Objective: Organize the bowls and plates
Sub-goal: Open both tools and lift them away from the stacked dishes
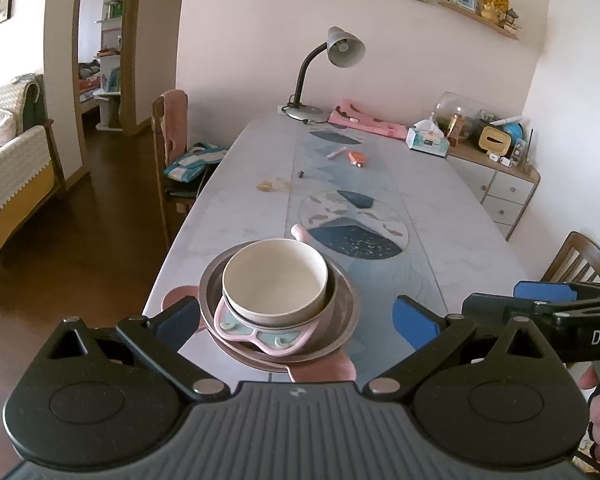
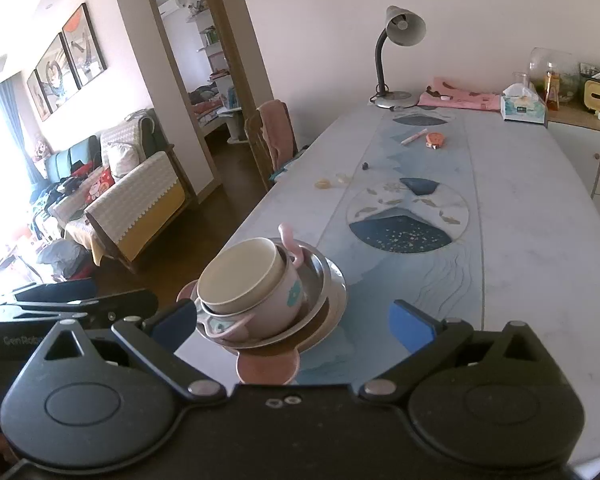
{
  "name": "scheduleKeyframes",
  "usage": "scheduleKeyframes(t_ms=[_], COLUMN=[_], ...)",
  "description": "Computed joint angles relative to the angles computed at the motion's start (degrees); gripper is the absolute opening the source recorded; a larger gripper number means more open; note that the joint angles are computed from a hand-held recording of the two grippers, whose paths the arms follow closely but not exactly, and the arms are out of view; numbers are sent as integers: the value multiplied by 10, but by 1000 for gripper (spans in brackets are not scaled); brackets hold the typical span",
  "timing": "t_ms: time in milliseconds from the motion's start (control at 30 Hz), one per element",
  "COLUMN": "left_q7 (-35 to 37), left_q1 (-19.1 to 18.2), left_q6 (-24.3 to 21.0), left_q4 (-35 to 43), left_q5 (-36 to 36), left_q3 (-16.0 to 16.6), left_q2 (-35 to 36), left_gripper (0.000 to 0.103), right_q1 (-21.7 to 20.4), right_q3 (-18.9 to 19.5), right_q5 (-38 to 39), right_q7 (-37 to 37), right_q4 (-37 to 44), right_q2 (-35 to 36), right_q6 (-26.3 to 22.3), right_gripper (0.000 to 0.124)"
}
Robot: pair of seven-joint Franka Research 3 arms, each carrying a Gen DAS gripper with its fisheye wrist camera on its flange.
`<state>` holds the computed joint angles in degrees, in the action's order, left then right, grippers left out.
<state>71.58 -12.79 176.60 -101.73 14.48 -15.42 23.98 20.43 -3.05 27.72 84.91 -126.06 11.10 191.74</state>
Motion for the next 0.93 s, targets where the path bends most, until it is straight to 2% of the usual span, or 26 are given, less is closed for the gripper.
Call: scheduleKeyframes(t_ms=[300,433,600,733,933], left_q7=[9,25,29,37,35], left_q1=[2,16,12,18,5], left_q6=[0,-5,-10,-11,-22], left_q4=[11,20,29,29,50], left_q5=[-1,-12,-18,-25,-23], left_q3=[-7,-27,-24,-30,-19], left_q2=[9,18,24,25,38], left_gripper=[103,103,103,103,103], right_q1=[10,9,20,5,-12], right_q3=[-15,-15,-26,-15,-4], right_q5=[2,-2,0,-7,-25], right_q7=[6,9,10,12,23], right_q4=[-6,-6,-9,-4,1], right_q2=[-6,-6,-7,-5,-3], right_q6=[-10,-9,-10,-17,-24], right_gripper=[103,103,103,103,103])
